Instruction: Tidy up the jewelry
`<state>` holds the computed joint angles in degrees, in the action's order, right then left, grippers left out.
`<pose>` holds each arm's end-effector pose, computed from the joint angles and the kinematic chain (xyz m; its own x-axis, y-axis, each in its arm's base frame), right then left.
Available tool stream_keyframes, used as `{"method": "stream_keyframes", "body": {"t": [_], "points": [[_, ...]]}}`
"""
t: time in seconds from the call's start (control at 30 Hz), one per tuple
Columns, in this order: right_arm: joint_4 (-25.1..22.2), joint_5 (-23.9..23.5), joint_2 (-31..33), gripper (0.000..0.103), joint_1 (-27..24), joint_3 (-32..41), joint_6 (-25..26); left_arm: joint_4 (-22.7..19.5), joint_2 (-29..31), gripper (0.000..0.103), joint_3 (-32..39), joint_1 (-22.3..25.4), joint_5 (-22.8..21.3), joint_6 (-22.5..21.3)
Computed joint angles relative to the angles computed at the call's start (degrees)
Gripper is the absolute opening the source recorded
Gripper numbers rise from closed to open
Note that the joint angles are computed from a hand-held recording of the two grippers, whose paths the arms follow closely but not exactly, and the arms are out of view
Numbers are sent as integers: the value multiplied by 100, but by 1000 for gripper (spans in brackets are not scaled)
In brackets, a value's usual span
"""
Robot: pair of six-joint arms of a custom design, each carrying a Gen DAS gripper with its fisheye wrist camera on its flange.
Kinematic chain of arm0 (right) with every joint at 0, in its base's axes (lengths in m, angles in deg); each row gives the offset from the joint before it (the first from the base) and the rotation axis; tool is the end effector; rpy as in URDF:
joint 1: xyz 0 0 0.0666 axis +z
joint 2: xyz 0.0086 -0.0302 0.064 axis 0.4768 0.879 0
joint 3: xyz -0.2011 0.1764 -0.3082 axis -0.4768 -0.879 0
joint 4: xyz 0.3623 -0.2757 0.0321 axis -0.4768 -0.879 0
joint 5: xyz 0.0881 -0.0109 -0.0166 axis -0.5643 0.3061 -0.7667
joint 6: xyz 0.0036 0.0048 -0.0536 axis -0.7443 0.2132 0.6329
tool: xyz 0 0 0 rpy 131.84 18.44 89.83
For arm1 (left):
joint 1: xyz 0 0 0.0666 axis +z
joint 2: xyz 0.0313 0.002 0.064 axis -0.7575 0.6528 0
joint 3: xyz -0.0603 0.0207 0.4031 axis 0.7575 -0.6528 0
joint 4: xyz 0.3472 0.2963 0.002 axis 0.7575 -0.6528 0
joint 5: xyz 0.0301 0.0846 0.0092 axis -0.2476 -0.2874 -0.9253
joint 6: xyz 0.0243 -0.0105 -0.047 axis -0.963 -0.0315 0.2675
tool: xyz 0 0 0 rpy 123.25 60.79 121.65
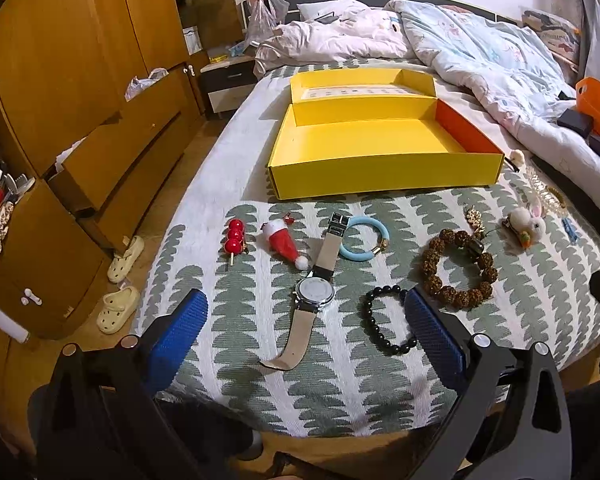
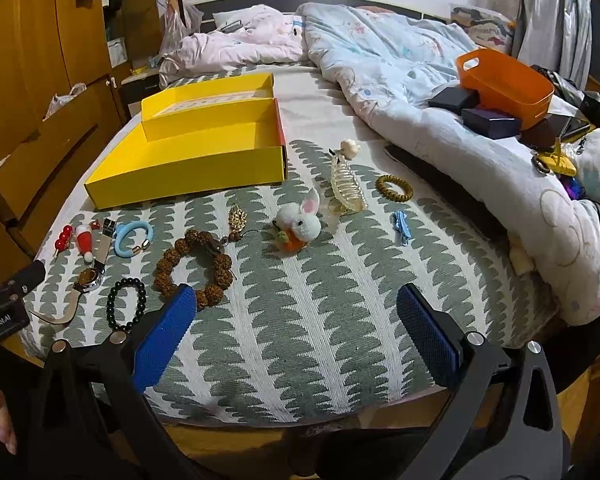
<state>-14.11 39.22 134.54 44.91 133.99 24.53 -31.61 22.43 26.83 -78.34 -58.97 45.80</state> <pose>0.4809 0.1231 0.4748 -0.6373 0.3108 -0.7051 0.4536 0.8910 -0.0172 0.5928 -0.3205 0.4661 -0.6891 0.2956 -0.6617 0.2831 0.9503 0.1297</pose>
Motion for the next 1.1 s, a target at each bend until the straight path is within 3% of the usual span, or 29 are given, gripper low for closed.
{"method": "stream_keyframes", "body": {"t": [0.53, 1.1], "points": [[49, -57, -39, 100, -80, -51, -25, 112, -23, 98, -44, -21, -181, -34], [68, -22, 45, 100, -56, -5, -86, 177, 36, 98, 1, 20, -35, 58]]}}
